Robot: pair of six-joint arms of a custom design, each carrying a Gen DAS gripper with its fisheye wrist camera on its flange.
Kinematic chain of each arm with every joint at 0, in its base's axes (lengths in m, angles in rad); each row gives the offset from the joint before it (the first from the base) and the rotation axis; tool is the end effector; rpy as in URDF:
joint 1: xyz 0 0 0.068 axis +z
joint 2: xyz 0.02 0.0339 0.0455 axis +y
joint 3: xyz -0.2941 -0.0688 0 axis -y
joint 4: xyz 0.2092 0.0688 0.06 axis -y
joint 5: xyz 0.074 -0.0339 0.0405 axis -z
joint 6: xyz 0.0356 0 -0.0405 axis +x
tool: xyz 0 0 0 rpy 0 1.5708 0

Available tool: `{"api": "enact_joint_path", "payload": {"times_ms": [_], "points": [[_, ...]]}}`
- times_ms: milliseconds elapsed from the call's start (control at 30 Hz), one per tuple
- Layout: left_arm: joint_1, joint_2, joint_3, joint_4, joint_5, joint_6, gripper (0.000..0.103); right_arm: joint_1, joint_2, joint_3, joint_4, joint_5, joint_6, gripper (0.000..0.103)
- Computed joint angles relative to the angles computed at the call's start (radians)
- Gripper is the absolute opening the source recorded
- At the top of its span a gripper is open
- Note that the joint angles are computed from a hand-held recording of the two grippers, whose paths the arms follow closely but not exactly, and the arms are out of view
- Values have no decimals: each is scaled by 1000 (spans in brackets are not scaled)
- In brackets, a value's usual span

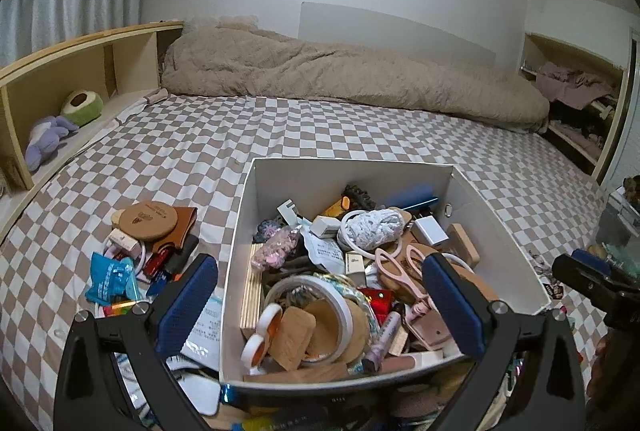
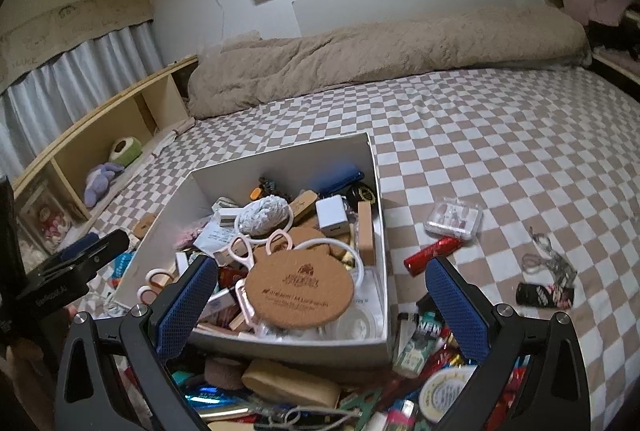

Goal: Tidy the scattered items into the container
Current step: 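Lift both open tools out of the container and move toward the pile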

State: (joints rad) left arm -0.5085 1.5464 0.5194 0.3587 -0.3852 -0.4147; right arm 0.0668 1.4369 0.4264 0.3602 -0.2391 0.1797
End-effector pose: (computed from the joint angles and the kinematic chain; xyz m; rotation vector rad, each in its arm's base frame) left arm 0.2305 -0.1131 0.1932 -0.1033 2.1814 -0.0896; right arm 0.2281 0.0237 0.1939 -0.0068 2.2290 0.4009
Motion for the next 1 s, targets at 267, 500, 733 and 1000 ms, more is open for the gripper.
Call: {"api": "enact_joint_path", "payload": {"times_ms": [267,500,733,1000], "points": [[-74,-75,-88,-21,-45,-66,103,-20,-114,-101,-30,-19,20,103],[-151,-189,-158,-84,-99,-125,103,-11,-274,-155,-147,-2,16,103],[-237,-351,-180,-249,-183,-181,103,-113,-486,-81,-426,-84,-63,103],[-380,-544,-144,-530,-327,-277,103,-518,-615,139,-913,-409,-407,103]]}}
